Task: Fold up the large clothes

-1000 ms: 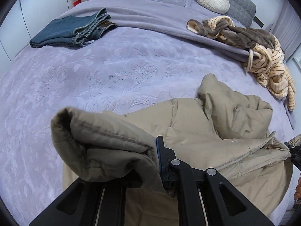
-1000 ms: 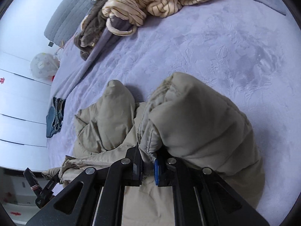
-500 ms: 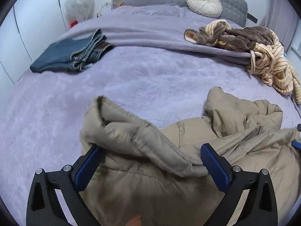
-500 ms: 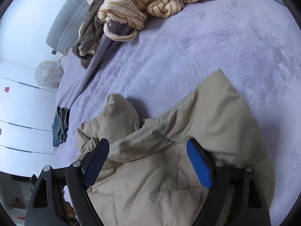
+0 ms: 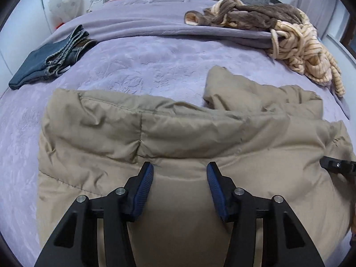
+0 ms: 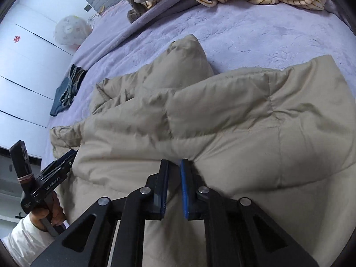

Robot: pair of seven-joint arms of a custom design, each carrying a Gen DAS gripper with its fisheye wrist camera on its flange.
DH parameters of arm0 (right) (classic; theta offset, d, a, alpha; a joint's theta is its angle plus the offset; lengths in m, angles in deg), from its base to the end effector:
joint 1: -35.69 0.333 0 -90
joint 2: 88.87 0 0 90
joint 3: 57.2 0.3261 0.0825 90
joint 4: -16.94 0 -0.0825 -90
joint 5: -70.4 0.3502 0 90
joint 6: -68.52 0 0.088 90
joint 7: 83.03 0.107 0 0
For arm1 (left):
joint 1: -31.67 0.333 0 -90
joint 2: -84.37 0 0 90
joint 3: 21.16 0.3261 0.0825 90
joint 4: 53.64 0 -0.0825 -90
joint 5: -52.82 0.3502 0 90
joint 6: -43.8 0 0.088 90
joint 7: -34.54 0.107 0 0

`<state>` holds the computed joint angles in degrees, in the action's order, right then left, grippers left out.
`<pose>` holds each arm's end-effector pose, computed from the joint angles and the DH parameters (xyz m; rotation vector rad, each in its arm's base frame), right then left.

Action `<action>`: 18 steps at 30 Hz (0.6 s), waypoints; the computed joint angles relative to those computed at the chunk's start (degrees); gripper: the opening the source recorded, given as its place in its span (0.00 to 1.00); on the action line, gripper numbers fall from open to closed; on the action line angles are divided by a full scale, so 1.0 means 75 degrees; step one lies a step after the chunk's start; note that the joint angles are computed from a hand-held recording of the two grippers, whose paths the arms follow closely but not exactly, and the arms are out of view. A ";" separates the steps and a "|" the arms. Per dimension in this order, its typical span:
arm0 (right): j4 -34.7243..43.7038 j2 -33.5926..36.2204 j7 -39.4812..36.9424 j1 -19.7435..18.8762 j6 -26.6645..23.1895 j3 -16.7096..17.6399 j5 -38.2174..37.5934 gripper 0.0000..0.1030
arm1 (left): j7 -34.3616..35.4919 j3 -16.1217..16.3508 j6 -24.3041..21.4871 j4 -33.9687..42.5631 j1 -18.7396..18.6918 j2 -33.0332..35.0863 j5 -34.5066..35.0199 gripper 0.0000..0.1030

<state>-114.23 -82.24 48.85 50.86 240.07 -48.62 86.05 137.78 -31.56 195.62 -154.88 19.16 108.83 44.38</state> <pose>0.5087 0.2009 0.4019 -1.2081 2.2381 0.0113 0.6230 -0.2416 0.4044 -1.4987 2.4800 -0.6777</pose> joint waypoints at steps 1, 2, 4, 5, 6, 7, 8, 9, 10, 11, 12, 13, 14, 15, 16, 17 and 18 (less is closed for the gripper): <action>0.0044 0.0143 0.0019 -0.0025 0.0073 -0.0061 -0.0060 0.00 | -0.0225 0.0118 0.0060 0.0139 -0.0102 0.0177 0.0097 0.52; 0.0072 0.0250 -0.0059 -0.0118 0.0141 -0.0047 -0.0013 0.00 | -0.0389 0.0190 0.0012 0.0339 -0.0170 0.0351 0.0172 0.52; 0.0153 0.0397 -0.0781 -0.0652 0.0281 0.0417 0.0785 0.00 | -0.0430 0.0164 -0.0193 0.0726 -0.0148 0.0591 0.0191 0.52; 0.0137 0.0358 -0.0963 -0.0788 0.0277 0.0496 0.1006 0.00 | -0.0454 0.0208 -0.0181 0.0823 -0.0171 0.0640 0.0274 0.52; 0.0066 0.0245 -0.0798 -0.0702 0.0216 0.0308 0.0796 0.00 | -0.0442 0.0242 -0.0120 0.0876 -0.0164 0.0671 0.0343 0.52; -0.0024 0.0099 -0.0342 -0.0483 0.0081 -0.0062 0.0213 0.00 | -0.0523 0.0361 -0.0020 0.0877 -0.0211 0.0661 0.0494 0.52; -0.0165 -0.0096 0.0354 -0.0234 -0.0095 -0.0500 -0.0645 0.00 | -0.0654 0.0526 0.0086 0.0895 -0.0266 0.0675 0.0687 0.52; -0.0284 -0.0277 0.1179 -0.0056 -0.0320 -0.0887 -0.1641 0.00 | -0.0784 0.0651 0.0153 0.0935 -0.0282 0.0700 0.0830 0.52; -0.0392 -0.0483 0.2011 0.0012 -0.0606 -0.1151 -0.2613 0.00 | -0.0903 0.0748 0.0200 0.0975 -0.0254 0.0739 0.0924 0.52; -0.0528 -0.0711 0.2899 -0.0010 -0.0935 -0.1296 -0.3594 0.00 | -0.1017 0.0828 0.0146 0.1125 -0.0232 0.0846 0.1014 0.52; -0.0661 -0.0859 0.3422 -0.0144 -0.1140 -0.1308 -0.4151 0.00 | -0.1142 0.0899 0.0080 0.1265 -0.0211 0.0955 0.1093 0.52; -0.0815 -0.0972 0.3701 -0.0279 -0.1222 -0.1274 -0.4394 0.00 | -0.1272 0.0937 0.0013 0.1404 -0.0165 0.1075 0.1116 0.52; -0.0991 -0.1030 0.3927 -0.0415 -0.1208 -0.1252 -0.4501 0.00 | -0.1319 0.0880 -0.0094 0.1581 -0.0067 0.1215 0.1051 0.52; -0.1162 -0.1027 0.3916 -0.0529 -0.1004 -0.1246 -0.4393 0.00 | -0.1340 0.0794 -0.0276 0.1804 0.0038 0.1378 0.0945 0.52; -0.1242 -0.0934 0.3874 -0.0605 -0.0804 -0.1226 -0.4198 0.00 | -0.1357 0.0725 -0.0444 0.2024 0.0104 0.1549 0.0867 0.53; -0.1330 -0.0825 0.3785 -0.0671 -0.0597 -0.1214 -0.3898 0.00 | -0.1398 0.0728 -0.0533 0.2189 0.0090 0.1683 0.0892 0.54; -0.1360 -0.0731 0.3740 -0.0729 -0.0453 -0.1202 -0.3709 0.00 | -0.1466 0.0758 -0.0603 0.2332 0.0039 0.1798 0.0953 0.55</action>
